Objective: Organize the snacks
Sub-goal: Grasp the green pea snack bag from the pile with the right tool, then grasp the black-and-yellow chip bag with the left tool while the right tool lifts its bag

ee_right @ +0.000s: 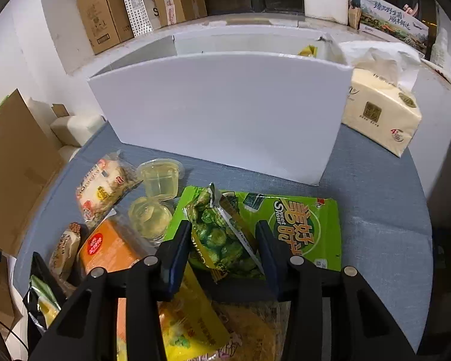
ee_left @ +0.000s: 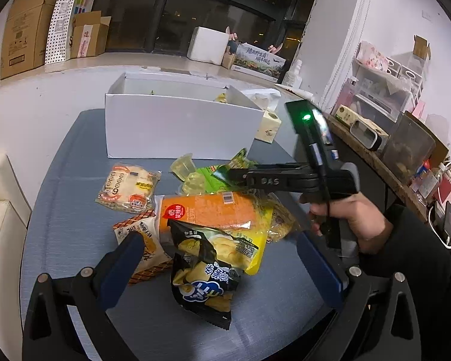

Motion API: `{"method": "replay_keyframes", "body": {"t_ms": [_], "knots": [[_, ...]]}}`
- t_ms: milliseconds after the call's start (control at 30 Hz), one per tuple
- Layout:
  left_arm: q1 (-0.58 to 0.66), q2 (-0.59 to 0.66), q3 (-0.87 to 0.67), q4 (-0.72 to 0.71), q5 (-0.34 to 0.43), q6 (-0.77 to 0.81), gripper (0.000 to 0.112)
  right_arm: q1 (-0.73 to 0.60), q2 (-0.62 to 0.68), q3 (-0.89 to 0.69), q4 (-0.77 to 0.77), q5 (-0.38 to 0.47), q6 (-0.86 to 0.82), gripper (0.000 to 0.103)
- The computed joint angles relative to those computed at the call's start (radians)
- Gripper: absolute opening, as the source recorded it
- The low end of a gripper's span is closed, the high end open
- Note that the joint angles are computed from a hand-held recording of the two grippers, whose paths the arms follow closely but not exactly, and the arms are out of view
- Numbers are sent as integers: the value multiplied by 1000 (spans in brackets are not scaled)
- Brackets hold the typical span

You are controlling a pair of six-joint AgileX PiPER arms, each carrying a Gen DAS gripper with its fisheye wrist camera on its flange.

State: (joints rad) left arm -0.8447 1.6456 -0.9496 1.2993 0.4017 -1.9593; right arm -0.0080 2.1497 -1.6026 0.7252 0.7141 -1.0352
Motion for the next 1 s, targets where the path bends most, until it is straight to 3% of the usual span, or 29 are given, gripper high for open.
{"method": "replay_keyframes", "body": {"t_ms": [133, 367, 567, 733, 800, 867, 1000], "knots": [[0, 18, -20, -40, -3, 59, 103, -43, -83, 103, 127, -20, -120, 47], [-14, 80, -79, -134, 32, 191, 103, -144, -205, 178, 268, 59, -189, 47], [-1, 166, -152, -288, 41, 368, 103, -260, -363, 350, 406, 122, -373, 47], [0, 220, -186, -306, 58, 409, 102, -358, -431, 444, 443, 193, -442, 47], [4, 239, -195, -311, 64, 423, 95, -373, -445, 466, 450, 188, -460, 47], [14, 257, -212, -360, 69, 473, 74, -383, -444, 466, 455, 211, -461, 47], [26, 232, -174, -310, 32, 405, 63, -386, -458, 491, 462, 210, -483, 47]]}}
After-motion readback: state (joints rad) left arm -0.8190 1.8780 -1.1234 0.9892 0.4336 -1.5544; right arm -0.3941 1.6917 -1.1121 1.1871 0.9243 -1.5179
